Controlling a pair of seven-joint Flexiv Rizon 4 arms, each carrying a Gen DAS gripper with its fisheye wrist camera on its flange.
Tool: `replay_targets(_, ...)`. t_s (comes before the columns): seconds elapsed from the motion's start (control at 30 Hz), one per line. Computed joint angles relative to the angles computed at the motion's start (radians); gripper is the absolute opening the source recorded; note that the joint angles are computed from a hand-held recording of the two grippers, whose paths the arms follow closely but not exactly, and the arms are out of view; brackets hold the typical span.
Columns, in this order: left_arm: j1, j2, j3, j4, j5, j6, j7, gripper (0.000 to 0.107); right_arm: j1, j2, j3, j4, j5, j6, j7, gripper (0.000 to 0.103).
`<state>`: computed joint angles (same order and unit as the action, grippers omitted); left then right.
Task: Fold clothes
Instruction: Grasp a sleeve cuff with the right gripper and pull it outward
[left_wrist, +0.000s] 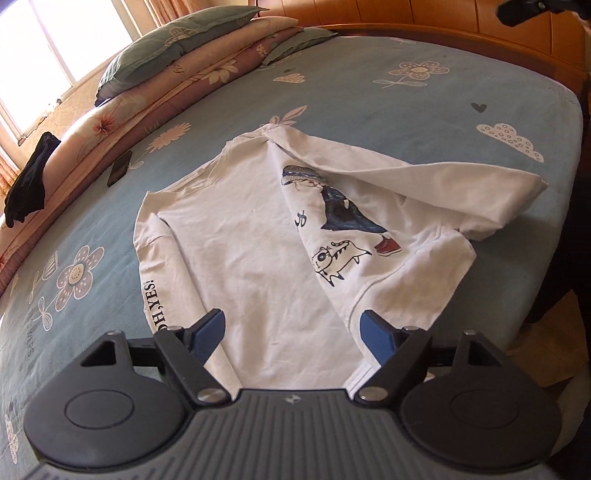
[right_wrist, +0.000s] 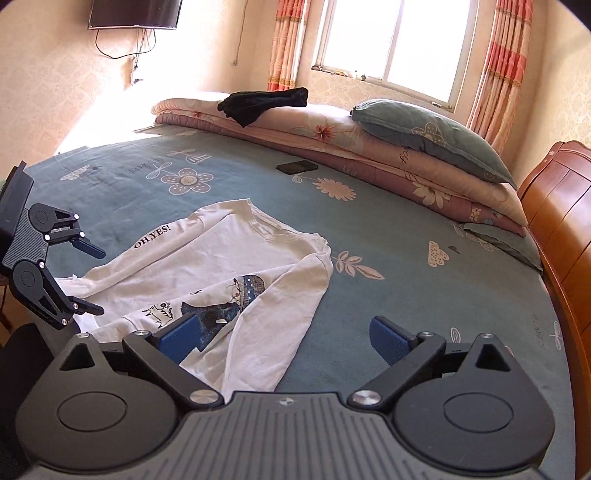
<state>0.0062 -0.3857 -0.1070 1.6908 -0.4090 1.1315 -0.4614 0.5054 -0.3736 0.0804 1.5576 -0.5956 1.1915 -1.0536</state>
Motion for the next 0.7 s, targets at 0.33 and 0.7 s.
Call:
replay_targets(0.33, -0.003, 0.035, -0.055, 0.143, -0.151, 0.104, -0.013, 0.081, 0.056, -0.065, -0.009, 0.149, 0.001, 0.096, 0.123, 0.082)
replay_targets(0.7, -0.004, 0.035, -0.043, 0.158, -0.180, 0.126, -0.068, 0.081, 0.053, -0.101, -0.011, 0.142, -0.022, -0.002, 0.059, 0.013)
